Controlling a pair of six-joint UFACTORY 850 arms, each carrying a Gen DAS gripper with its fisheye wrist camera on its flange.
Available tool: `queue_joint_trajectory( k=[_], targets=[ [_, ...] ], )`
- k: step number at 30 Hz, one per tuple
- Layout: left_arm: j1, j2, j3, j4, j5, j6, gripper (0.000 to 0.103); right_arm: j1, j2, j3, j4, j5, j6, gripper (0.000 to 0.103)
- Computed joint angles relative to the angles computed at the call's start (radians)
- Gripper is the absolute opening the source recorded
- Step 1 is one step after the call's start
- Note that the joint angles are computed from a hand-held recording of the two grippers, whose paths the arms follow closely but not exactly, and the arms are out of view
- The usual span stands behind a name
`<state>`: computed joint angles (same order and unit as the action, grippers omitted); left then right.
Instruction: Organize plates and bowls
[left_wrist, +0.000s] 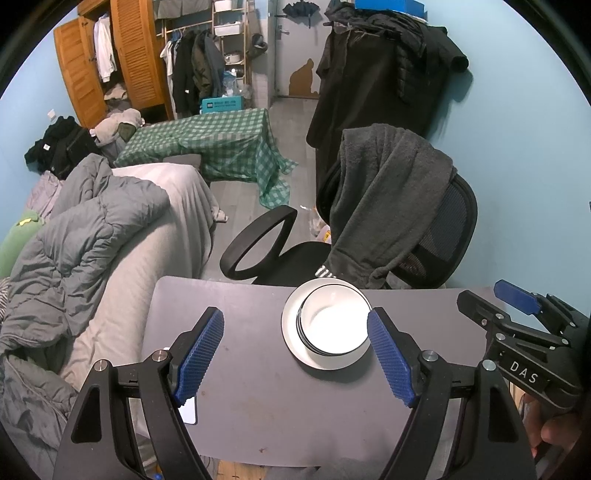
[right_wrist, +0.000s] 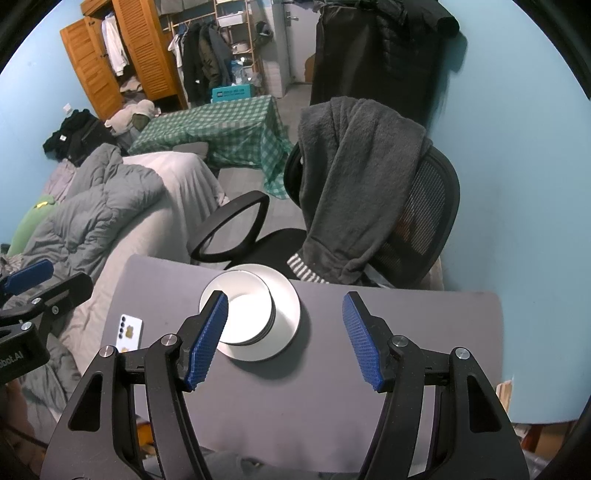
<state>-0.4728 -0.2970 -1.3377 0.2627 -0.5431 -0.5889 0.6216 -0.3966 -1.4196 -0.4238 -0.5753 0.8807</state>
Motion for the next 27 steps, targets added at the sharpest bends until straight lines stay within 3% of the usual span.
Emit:
queue_joint_trajectory(
  k=[12,27],
  targets=[
    [0.005,-0.002,-0.009,-0.07,-0.029,0.049,0.081,0.006,0.002,0.004,-0.004,0.003,0.004,0.063],
    [-0.006,0.009,0.008,-0.039,-0.023,0.023,0.081,0.01,0.003,0.004,-0.003,-0.001,0.006,0.063]
  ],
)
